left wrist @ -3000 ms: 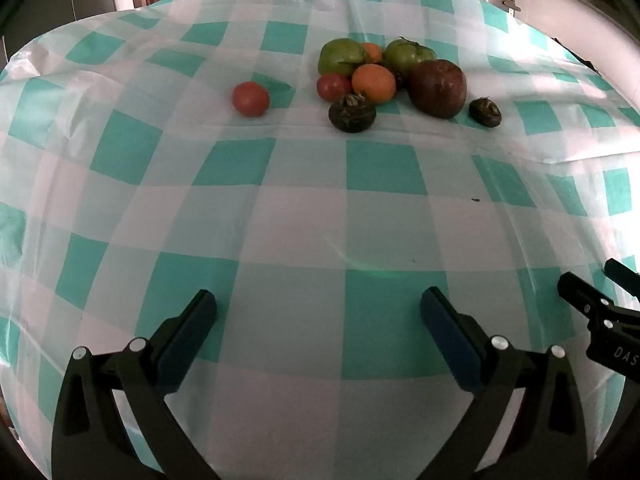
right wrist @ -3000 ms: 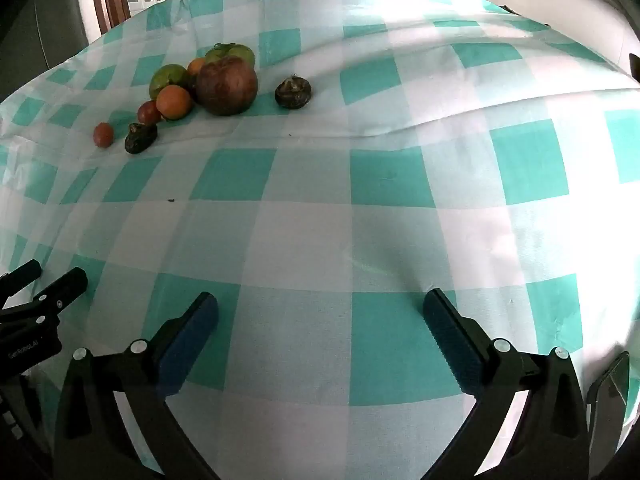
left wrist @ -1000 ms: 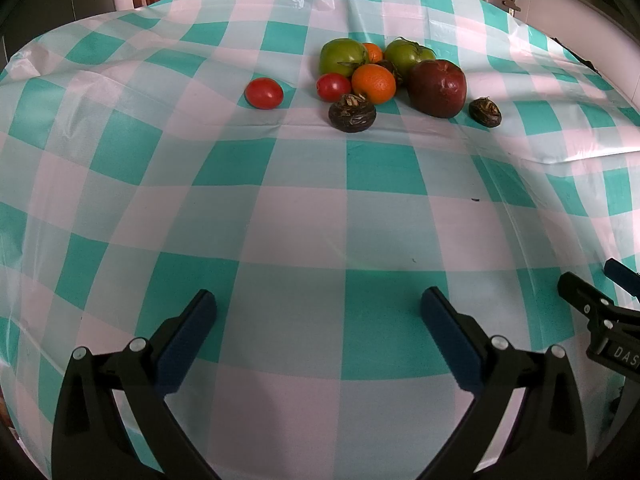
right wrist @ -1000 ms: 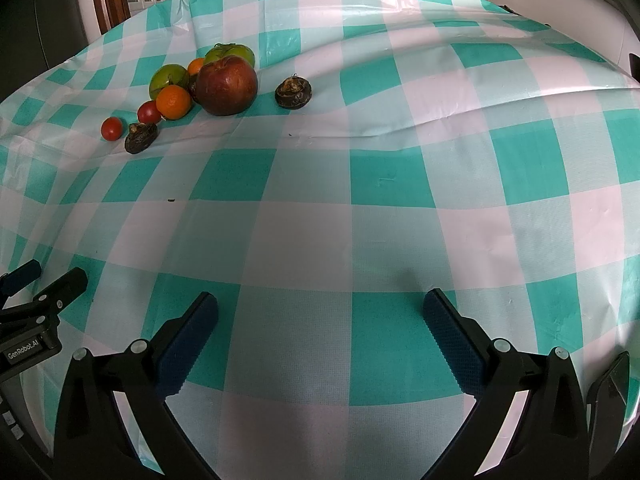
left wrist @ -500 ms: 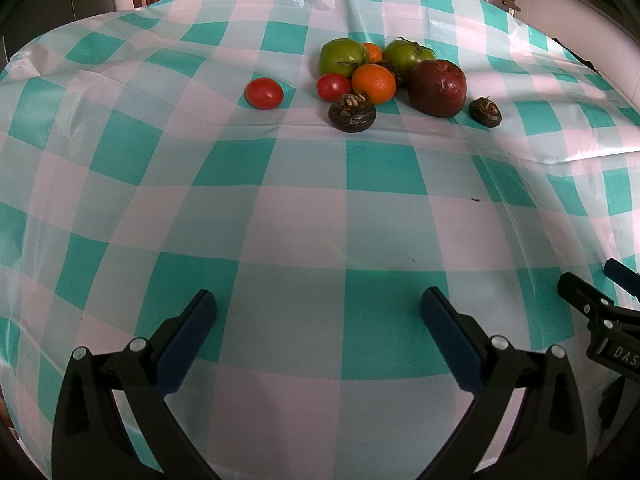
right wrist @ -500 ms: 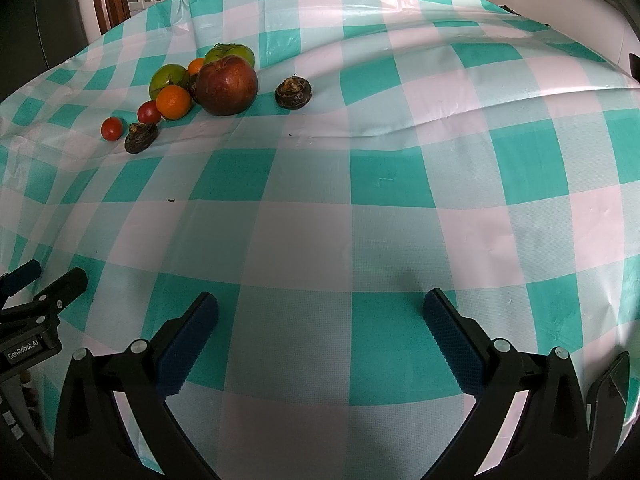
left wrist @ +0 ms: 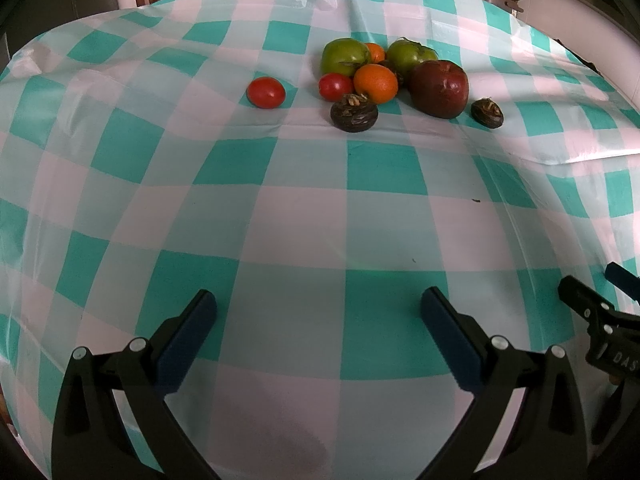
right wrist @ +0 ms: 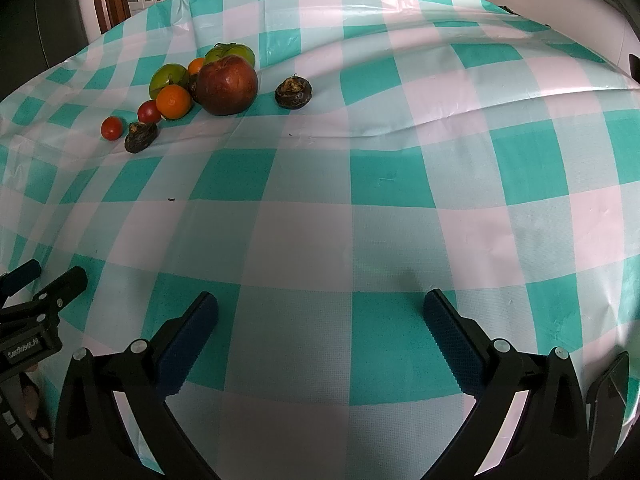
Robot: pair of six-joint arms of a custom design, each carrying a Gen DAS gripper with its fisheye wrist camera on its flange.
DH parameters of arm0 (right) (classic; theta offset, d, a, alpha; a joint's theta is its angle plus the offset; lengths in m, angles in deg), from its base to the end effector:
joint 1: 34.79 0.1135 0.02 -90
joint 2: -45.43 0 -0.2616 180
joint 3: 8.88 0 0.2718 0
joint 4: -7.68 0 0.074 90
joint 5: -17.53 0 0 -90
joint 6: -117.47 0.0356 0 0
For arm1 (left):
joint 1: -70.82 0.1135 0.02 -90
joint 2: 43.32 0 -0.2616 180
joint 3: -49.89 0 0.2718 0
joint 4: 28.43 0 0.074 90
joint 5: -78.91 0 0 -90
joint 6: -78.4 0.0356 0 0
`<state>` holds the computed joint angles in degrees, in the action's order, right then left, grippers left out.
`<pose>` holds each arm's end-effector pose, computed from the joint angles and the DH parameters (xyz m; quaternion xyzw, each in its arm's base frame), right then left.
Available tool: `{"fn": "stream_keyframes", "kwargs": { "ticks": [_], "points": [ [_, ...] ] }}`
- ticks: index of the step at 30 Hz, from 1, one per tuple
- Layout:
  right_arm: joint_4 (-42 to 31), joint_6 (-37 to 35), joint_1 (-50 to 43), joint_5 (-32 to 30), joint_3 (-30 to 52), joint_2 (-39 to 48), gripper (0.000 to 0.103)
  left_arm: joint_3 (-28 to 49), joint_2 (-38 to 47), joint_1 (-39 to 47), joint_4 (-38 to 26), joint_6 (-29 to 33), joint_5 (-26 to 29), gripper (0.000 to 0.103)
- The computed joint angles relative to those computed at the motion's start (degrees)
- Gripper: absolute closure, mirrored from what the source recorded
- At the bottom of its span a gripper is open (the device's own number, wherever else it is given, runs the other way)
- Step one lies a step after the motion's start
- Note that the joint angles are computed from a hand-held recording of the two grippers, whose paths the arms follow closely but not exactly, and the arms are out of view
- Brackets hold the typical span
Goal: Organize fruits
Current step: 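Grasp a dark brown fruit with the left tool while the right tool grasps the other dark fruit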
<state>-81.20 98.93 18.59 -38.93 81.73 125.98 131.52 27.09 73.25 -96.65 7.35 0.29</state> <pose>0.1737 0.2008 0.3173 0.1775 0.9367 -0.0503 0.2977 0.2583 0.0039 0.3215 0.1649 0.9402 -0.0410 0.2953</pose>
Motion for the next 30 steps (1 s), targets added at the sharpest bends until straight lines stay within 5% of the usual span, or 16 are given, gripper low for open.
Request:
{"fn": "stream_keyframes", "kwargs": {
  "ticks": [7, 15, 21, 24, 28, 30],
  "points": [
    [0.73, -0.18, -0.06, -0.91, -1.52, -2.62, 0.004, 7.48, 7.59, 4.10, -2.26, -0.09, 8.08, 0.001],
    [6.70, -5.15, -1.81, -0.33, -4.24, -7.50, 0.004, 19.55, 21.48, -5.69, 3.83, -6.15, 2.68, 0.001],
    [13.12, -18.35, -10.21, -1.82, -3.06, -6.99, 0.012, 27.46, 29.89, -10.19, 4.63, -7.39, -0.05, 0.031],
    [18.21, -27.31, -17.47, -5.89, -1.01, -4.53, 0.020, 27.72, 30.28, -10.68, 5.21, -6.86, -0.29, 0.037],
    [21.29, -38.73, -24.45, -10.68, 5.71, 4.60, 0.029, 27.66, 30.28, -10.05, 5.93, -7.79, 0.04, 0.059],
    [21.22, -42.01, -26.62, -12.54, 9.14, 9.20, 0.031, 28.05, 30.61, -9.05, 5.77, -8.49, 2.23, 0.061]
  ]
}}
